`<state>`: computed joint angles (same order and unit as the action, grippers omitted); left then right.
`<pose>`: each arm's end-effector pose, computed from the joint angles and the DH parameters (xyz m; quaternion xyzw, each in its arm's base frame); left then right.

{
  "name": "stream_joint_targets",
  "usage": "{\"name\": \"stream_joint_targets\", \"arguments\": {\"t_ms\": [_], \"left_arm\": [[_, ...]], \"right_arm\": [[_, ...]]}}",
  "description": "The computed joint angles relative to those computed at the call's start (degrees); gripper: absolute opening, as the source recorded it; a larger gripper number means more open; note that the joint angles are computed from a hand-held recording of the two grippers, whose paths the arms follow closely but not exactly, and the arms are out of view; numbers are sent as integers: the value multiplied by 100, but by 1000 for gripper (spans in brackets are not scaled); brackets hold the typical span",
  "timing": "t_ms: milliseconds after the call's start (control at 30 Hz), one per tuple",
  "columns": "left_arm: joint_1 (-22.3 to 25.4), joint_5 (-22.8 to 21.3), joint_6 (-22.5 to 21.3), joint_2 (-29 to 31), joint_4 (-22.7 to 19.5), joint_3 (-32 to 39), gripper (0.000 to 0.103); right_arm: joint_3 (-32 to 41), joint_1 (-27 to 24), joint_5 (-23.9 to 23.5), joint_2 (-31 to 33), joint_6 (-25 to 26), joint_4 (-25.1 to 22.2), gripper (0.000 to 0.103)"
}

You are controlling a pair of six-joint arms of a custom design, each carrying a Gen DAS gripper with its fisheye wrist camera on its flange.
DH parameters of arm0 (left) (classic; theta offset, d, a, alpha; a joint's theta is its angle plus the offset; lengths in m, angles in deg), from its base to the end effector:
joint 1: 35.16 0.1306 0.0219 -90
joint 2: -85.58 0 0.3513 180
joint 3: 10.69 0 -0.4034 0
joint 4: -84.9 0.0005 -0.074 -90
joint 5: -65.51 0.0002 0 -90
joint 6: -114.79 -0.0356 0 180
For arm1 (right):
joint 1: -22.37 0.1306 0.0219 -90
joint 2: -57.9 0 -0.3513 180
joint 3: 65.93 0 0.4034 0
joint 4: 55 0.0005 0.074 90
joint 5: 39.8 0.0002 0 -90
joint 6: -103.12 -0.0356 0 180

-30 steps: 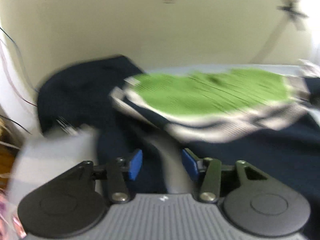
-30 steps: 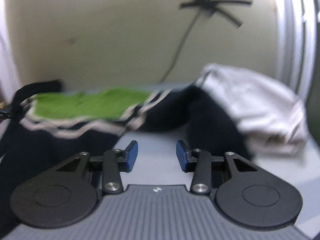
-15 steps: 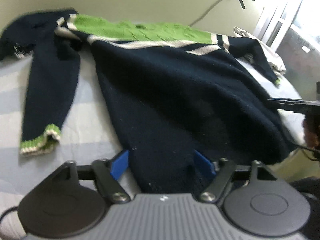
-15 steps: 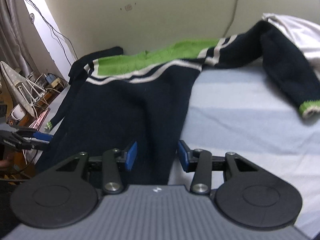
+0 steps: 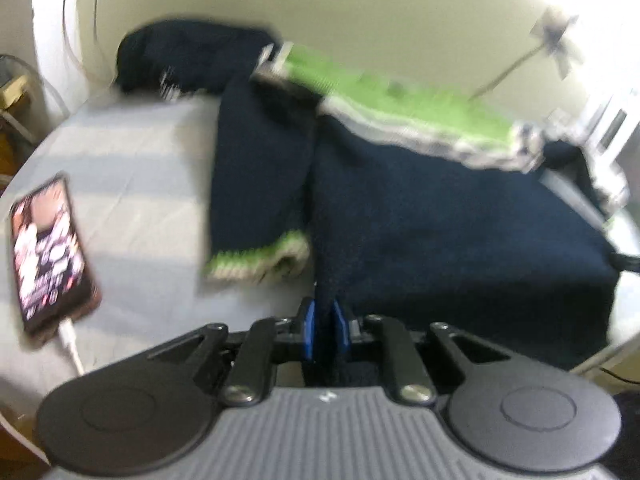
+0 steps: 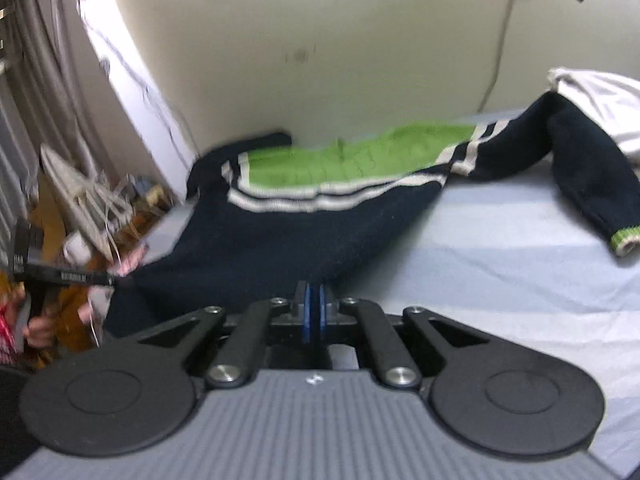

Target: Fold small clothes

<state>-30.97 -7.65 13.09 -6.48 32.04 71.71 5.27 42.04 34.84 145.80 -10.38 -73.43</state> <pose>0.4668 0.0234 0.3506 0.1021 0.9472 -0.1023 0.2862 0.4527 0.1713 0.3032 -0.0321 0.8811 0.2783 0.3810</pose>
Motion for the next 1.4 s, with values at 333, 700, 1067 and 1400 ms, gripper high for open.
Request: {"name": "stream_joint_targets", "arguments": {"t_ms": [333, 700, 1067, 1400], "left_arm": [[-52, 84, 199, -194, 704, 183, 41], [-620, -241, -251, 348, 536, 268, 42], [459, -352, 1162, -127, 1561, 66, 54], [1187, -180, 1333, -408, 1834, -60, 65]], "right_arm": [[223, -301, -31, 282, -249, 10, 38], [299, 28, 943, 459, 504, -451, 11], [1812, 61, 258, 1145, 1356, -686, 37], [6151, 1389, -1067, 4459, 3565, -2409, 62]]}}
